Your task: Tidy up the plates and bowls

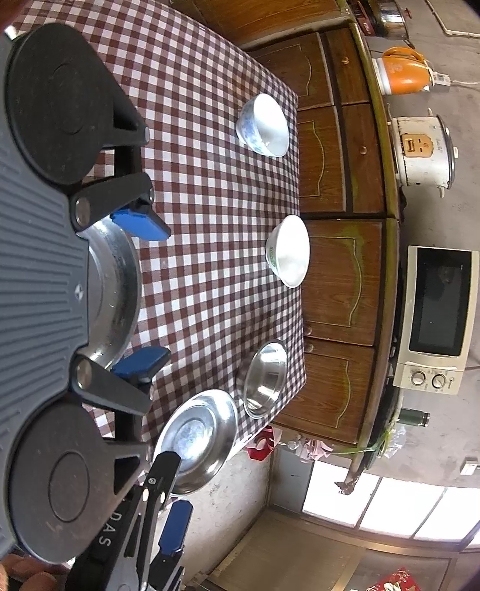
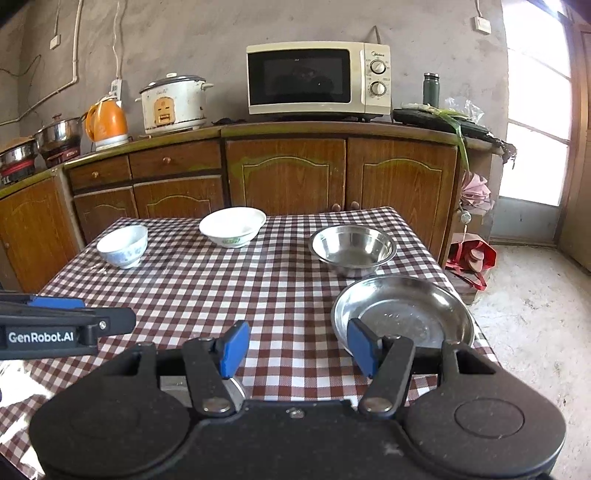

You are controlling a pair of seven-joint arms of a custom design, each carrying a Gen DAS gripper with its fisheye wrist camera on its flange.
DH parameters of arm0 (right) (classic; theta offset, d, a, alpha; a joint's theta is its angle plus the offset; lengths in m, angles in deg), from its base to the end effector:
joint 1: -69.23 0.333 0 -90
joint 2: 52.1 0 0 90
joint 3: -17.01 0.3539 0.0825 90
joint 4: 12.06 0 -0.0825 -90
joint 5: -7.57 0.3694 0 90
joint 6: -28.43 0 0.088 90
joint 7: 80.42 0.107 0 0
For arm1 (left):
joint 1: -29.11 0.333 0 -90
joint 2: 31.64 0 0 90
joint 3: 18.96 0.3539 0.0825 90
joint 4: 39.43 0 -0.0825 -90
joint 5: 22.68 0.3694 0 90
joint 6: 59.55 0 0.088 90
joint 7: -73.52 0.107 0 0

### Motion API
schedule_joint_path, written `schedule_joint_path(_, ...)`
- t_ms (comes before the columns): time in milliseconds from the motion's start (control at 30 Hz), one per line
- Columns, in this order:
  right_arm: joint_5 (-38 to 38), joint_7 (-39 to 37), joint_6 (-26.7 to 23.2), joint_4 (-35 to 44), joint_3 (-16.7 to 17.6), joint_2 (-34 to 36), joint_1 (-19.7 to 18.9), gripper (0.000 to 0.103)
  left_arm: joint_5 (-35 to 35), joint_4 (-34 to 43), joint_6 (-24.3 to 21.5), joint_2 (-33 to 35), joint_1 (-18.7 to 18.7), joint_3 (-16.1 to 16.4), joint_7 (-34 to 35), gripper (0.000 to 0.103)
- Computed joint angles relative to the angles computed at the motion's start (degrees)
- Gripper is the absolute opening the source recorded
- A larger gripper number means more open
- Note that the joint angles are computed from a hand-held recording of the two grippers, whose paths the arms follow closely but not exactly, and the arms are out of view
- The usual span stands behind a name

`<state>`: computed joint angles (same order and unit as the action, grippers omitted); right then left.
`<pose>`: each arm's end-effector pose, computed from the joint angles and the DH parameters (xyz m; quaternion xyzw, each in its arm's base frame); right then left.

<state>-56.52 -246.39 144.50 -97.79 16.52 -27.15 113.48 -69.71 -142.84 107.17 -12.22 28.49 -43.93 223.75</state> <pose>0.5462 0.4532 0.4980 -0.4208 0.7633 -0.4086 0.2708 0.6410 -0.2162 0.4881 -0.3855 0.8093 -0.4125 0.1618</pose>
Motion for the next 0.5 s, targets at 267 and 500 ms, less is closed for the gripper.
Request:
schedule_joint_path(267, -0.8, 0.9, -1.3, -1.5, 0.2, -1.7, -0.2, 0.072, 1.3, 0.7, -0.7, 0.3, -0.8, 0.2, -1.7, 0.066)
schedule_joint_path(500, -1.3, 1.9, -2.6, -3.3, 1.0, -3.2, -0.9, 0.072, 2.2, 1.2, -0.7, 0.6, -1.3, -0.3, -2.1, 0.066)
